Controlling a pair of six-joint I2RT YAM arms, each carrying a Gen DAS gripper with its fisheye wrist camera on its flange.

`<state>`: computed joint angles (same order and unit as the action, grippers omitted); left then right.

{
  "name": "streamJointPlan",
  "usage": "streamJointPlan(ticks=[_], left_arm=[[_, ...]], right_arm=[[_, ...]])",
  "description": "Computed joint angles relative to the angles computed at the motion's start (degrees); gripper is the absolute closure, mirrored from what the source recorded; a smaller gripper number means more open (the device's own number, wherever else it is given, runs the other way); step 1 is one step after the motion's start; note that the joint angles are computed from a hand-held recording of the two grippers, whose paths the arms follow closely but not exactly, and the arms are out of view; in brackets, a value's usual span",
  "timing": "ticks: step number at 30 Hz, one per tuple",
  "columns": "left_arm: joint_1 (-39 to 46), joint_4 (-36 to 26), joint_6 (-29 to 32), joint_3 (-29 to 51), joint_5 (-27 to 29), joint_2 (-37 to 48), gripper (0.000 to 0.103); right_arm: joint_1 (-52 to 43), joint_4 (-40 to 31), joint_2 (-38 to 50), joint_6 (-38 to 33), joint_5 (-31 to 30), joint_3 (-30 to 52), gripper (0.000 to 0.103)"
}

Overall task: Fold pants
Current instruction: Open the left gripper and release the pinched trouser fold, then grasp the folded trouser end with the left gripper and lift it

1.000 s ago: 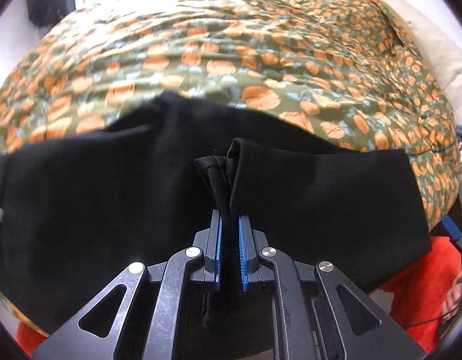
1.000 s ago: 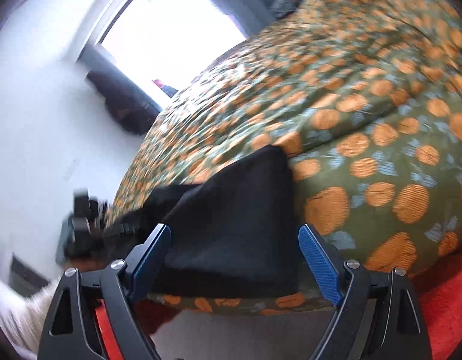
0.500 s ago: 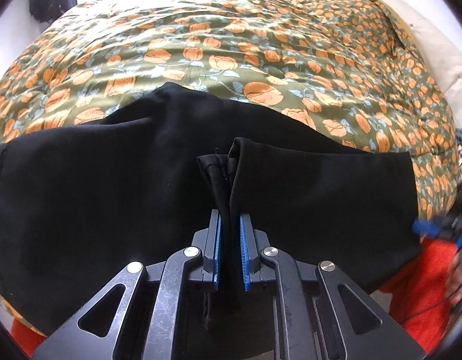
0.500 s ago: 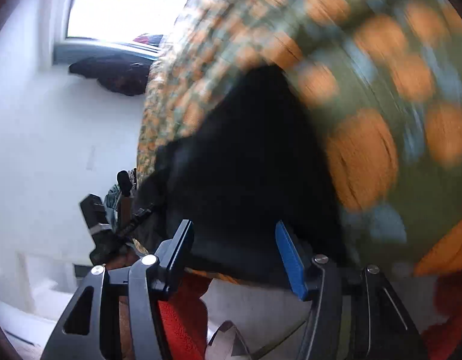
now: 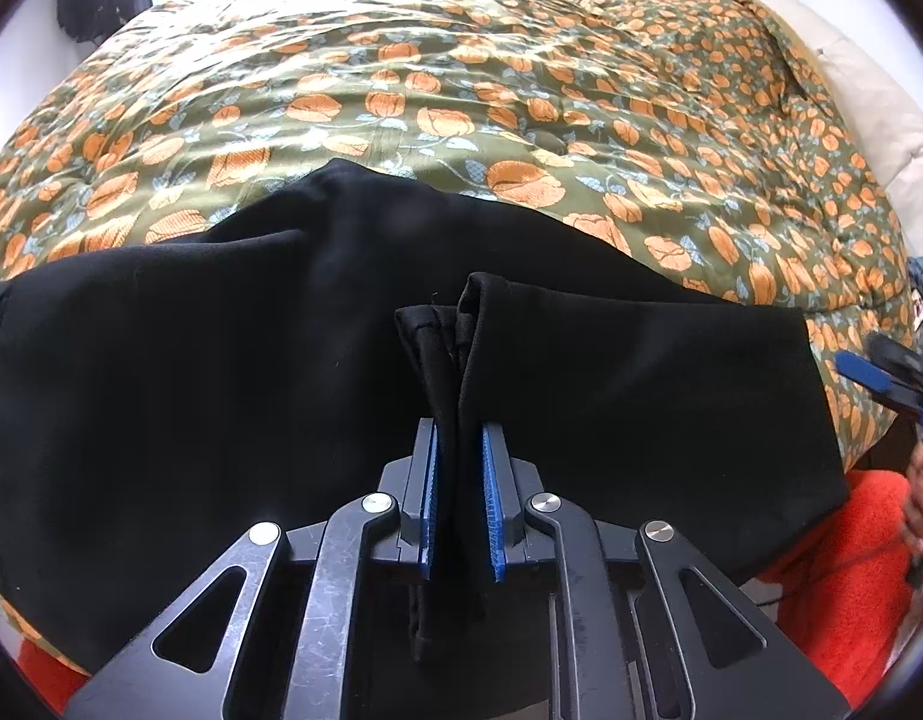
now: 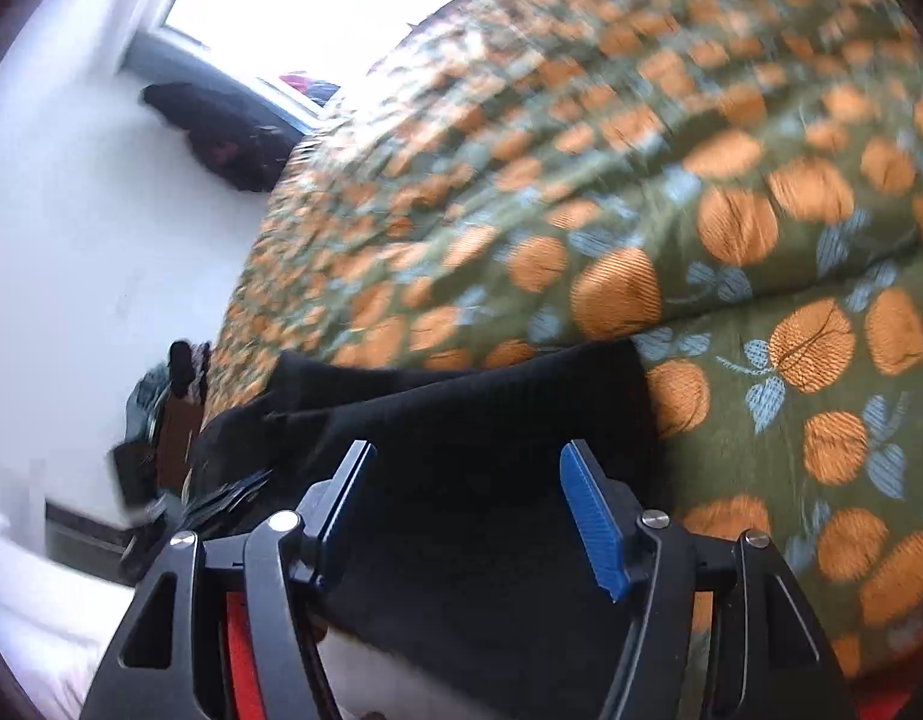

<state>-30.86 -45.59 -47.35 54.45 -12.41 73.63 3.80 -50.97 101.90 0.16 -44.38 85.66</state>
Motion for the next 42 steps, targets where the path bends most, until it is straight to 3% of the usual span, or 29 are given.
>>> streamJointPlan(ticks=[4, 7, 8, 11, 13, 15, 19, 24, 27, 35, 40, 42], left_arm=[[-0.12, 0.09, 0.04, -0.14, -0.12, -0.03, 0.089], [-0.04, 0.14, 0.11, -0.44, -0.28, -0.3, 0.085], [-0.21, 0.09, -0.03, -0.49, -0.49, -0.25, 0.083], [-0.19, 0.16, -0.66, -1.2, -0.1, -1.05, 0.069], [0.04, 0.68, -1.11, -1.91, 0.6, -1.54, 0.055], [-0.6, 0.63, -2.35, -2.02, 0.26, -1.62, 0.05], [-1.62, -0.36, -3.27, -1.11, -0.35, -1.97, 0.048], [-4.38, -4.72, -4.82, 1.2, -4.52, -5.43, 0.037], [-5.34, -7.34, -7.36, 1.73, -6.16, -8.12, 0.036], [-7.69, -13.17, -14.12, 1.31, -9.15, -13.79, 0.035], [-8.47, -15.34, -17.79, -0.04, -10.49, -16.62, 0.031], [-7.75, -15.3, -18.57, -1.03, -9.77, -17.75, 0.031]], right_arm=[[0.3, 3.36, -8.01, -1.83, 0.89, -9.22, 0.026], [2.14, 2.38, -6.39, -3.45, 6.51, -11.76, 0.026], [1.99, 2.65, -5.85, -2.94, 5.88, -12.39, 0.026], [1.2, 6.4, -9.08, -0.99, 2.48, -12.68, 0.026], [1.55, 8.94, -11.14, -1.03, 3.94, -12.41, 0.024], [2.14, 10.45, -10.61, -1.08, 5.33, -12.04, 0.021], [3.57, 6.99, -4.86, -1.45, 8.8, -11.41, 0.024], [1.63, 11.45, -14.21, -1.87, 4.78, -15.63, 0.024], [2.53, 11.52, -19.04, -3.54, 3.82, -16.77, 0.023], [8.24, 9.07, -17.21, -6.36, 5.57, -21.95, 0.023], [8.32, 17.39, -24.59, -5.27, 5.53, -25.71, 0.021], [9.69, 16.07, -23.12, -6.53, 7.02, -25.24, 0.019]])
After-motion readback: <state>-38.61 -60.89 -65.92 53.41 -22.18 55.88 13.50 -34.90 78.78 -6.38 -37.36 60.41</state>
